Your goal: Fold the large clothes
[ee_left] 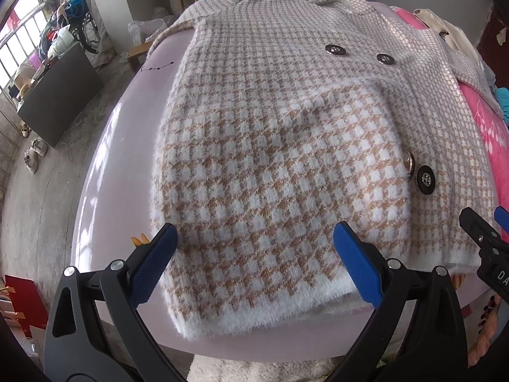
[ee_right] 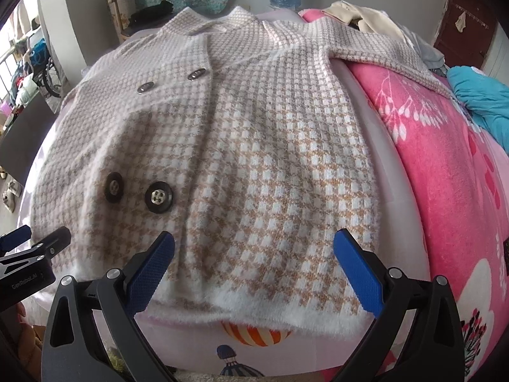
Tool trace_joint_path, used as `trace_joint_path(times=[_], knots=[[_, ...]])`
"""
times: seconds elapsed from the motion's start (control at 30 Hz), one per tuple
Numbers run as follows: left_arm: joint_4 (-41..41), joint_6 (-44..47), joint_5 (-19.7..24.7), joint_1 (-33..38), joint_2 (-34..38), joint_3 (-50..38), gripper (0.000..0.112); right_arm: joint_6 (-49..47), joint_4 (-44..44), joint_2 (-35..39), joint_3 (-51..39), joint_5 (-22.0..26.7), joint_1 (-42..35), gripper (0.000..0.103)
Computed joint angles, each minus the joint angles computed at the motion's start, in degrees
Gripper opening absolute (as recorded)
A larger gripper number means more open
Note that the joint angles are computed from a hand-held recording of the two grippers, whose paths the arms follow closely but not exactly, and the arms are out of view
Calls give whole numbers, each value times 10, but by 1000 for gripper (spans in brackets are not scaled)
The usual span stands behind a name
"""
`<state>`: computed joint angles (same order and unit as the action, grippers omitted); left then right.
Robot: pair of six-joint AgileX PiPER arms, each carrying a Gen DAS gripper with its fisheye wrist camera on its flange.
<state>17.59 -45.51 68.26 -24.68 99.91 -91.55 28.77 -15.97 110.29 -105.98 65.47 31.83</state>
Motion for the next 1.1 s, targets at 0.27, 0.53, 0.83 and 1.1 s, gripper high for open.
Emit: trace_joint_path(times=[0.27,0.53,0.83,1.1], knots=[[-24,71,-51,22,-2,31,95,-51,32,57,-49,26,-28,98],[-26,92,-63,29,1,37,95,-99,66,55,-40,4,-50,98],[-16,84,-66,15,7,34,96,-113,71,-22,102,-92,-53,98],[-19,82,-142,24,-98,123,96,-199,162,-140,174,-153,-105,98]])
